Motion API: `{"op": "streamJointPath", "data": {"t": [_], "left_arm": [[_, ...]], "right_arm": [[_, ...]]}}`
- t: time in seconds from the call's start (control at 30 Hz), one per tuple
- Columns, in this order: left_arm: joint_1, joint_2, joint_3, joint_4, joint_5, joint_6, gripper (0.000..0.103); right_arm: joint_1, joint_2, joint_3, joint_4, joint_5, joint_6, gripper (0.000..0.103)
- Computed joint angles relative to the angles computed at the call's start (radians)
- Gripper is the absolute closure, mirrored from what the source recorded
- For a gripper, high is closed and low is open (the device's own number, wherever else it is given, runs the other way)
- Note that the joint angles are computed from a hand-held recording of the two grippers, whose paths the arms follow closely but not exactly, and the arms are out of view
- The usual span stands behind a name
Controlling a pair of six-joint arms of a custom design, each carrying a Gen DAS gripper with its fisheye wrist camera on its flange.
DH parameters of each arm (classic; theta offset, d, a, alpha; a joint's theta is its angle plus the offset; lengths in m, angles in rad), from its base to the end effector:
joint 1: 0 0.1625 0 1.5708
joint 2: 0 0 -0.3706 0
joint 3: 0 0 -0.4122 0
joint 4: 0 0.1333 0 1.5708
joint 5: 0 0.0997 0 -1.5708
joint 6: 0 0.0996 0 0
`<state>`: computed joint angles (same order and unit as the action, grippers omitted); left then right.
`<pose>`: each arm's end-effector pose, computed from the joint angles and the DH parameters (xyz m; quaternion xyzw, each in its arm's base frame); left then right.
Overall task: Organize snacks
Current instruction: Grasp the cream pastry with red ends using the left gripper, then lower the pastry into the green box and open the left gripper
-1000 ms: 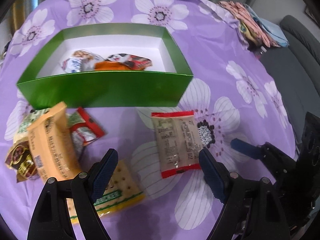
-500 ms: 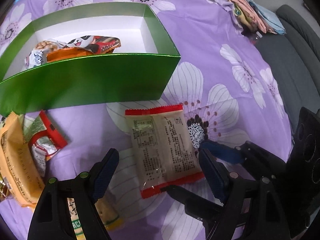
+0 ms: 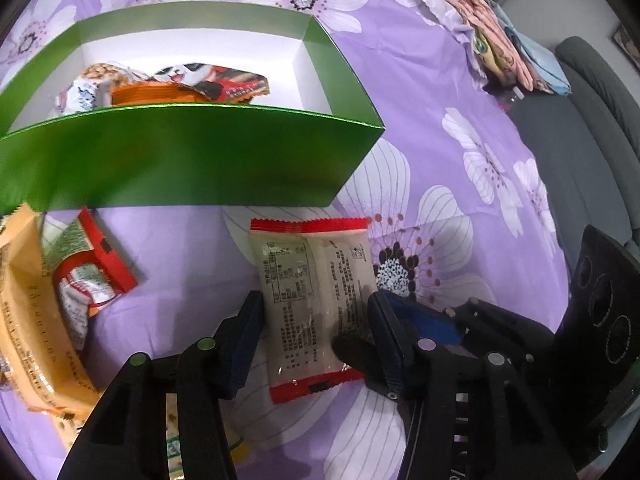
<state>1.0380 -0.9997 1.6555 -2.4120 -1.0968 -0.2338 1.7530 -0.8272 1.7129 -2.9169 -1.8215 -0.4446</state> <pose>-0.1718 -0.6433 0.1542 0.1227 0.9603 -0.1709 0.1832 0.2235 -0.6135 0.0739 0.2707 -0.9277 0.2085 0.1503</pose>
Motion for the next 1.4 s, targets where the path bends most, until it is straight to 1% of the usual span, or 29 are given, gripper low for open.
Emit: {"op": "streamJointPath", "data": {"t": [0.33,0.47,0.6,0.8,1.07,1.4], "left_arm": [[-0.026,-0.059,0.058,-0.047,0.013,-0.010,0.051],[-0.043,-0.087,0.074,-0.084,0.024,0.006,0.051],[-0.060,-0.116,0.083,-0.122,0.043,0.034,0.051],[-0.071,-0.145,0.068,-0.167,0.076,0.077,0.051],[-0.065,-0.141,0.004,-0.194,0.112,0.134,0.051],[-0.015,-0.096,-0.097,-0.191,0.093,0.172,0.051]], "right_arm": [[0.028,-0.015,0.028,-0.040,-0.005,-0.015,0.070],[0.054,-0.022,0.028,-0.065,-0.009,-0.025,0.070],[0.086,-0.017,0.004,-0.078,-0.014,-0.042,0.070],[0.120,0.010,-0.065,-0.079,0.006,-0.080,0.070],[0.139,0.076,-0.184,-0.066,0.038,-0.131,0.070],[0.145,0.173,-0.340,-0.009,0.046,-0.149,0.070]]}}
